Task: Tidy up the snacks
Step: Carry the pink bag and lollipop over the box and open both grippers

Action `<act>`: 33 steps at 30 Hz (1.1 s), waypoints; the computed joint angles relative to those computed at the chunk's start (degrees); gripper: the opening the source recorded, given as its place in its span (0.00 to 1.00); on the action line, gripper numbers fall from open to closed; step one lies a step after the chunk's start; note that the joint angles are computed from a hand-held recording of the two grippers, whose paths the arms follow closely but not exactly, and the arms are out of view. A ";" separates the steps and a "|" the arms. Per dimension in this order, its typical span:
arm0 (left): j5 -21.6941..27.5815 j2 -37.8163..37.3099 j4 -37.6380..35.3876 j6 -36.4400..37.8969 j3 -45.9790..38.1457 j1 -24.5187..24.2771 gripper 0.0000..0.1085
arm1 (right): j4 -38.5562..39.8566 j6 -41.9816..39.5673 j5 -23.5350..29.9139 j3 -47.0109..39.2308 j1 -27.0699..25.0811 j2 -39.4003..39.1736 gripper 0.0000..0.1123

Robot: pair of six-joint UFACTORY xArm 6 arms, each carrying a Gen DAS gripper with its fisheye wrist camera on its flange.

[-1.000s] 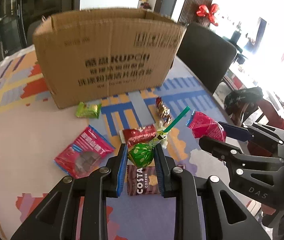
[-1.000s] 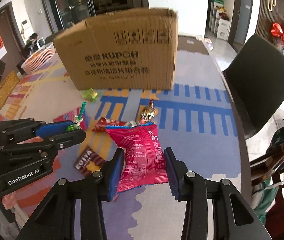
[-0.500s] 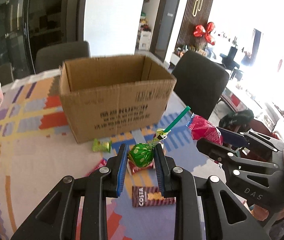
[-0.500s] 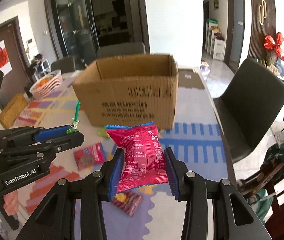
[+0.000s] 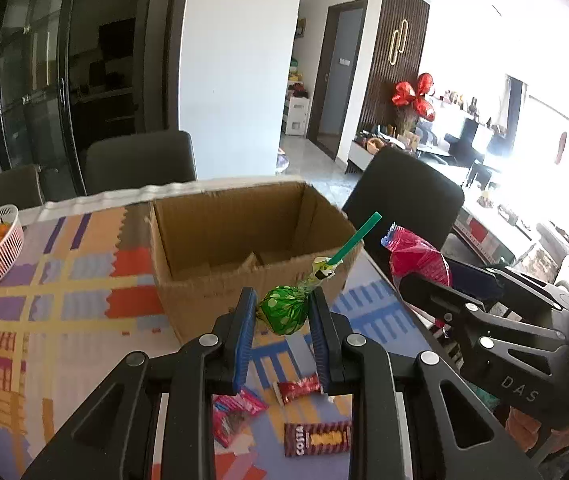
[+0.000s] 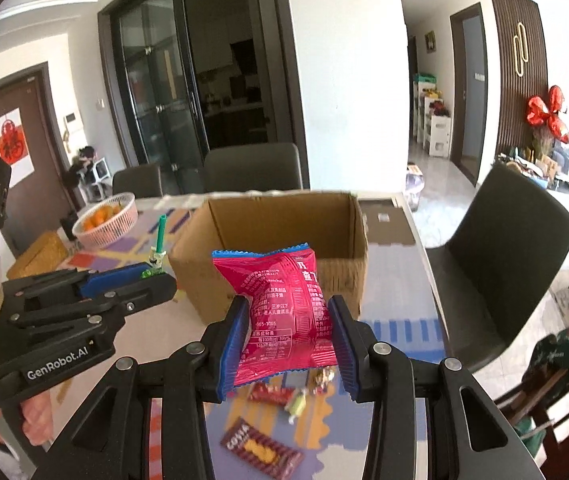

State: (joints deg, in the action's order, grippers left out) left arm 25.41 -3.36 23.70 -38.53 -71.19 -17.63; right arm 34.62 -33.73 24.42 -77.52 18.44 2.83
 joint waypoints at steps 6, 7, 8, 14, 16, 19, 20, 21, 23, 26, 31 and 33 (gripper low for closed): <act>0.43 1.74 -0.78 1.63 -3.76 1.48 0.25 | -0.43 1.03 0.53 -5.43 0.61 2.93 0.37; 0.64 2.13 -0.79 1.78 -4.49 1.75 0.25 | -0.72 1.49 0.64 -6.35 0.68 3.50 0.37; 0.77 2.39 -1.02 2.13 -5.02 1.96 0.25 | -1.25 1.91 0.83 -7.75 0.79 4.38 0.37; 1.64 5.02 -2.51 4.37 -8.75 3.26 0.25 | -3.72 4.44 2.55 -15.12 0.80 9.36 0.37; 1.93 6.03 -3.19 5.18 -9.96 3.71 0.25 | -4.00 5.05 3.68 -17.89 0.55 11.26 0.37; 2.35 8.07 -4.19 6.63 -12.25 4.52 0.25 | -5.45 6.24 4.95 -22.14 0.52 14.31 0.37; 2.52 8.66 -4.55 7.08 -12.93 4.77 0.25 | -5.71 6.49 5.68 -24.01 0.41 15.61 0.37; 2.73 9.26 -4.84 7.41 -13.64 4.96 0.25 | -6.06 6.77 6.22 -25.29 0.34 16.55 0.37; 3.14 10.89 -5.47 8.53 -15.42 5.45 0.25 | -6.99 7.84 7.25 -28.28 0.31 18.79 0.37; 3.68 12.97 -6.85 10.15 -17.51 6.05 0.25 | -8.34 9.15 9.20 -32.90 0.22 22.25 0.37; 4.63 16.17 -9.16 11.97 -20.38 6.87 0.25 | -10.80 11.33 12.86 -41.17 -0.01 28.41 0.37; 5.03 17.20 -10.04 12.73 -21.20 7.13 0.25 | -11.10 11.36 13.45 -42.66 0.02 29.78 0.37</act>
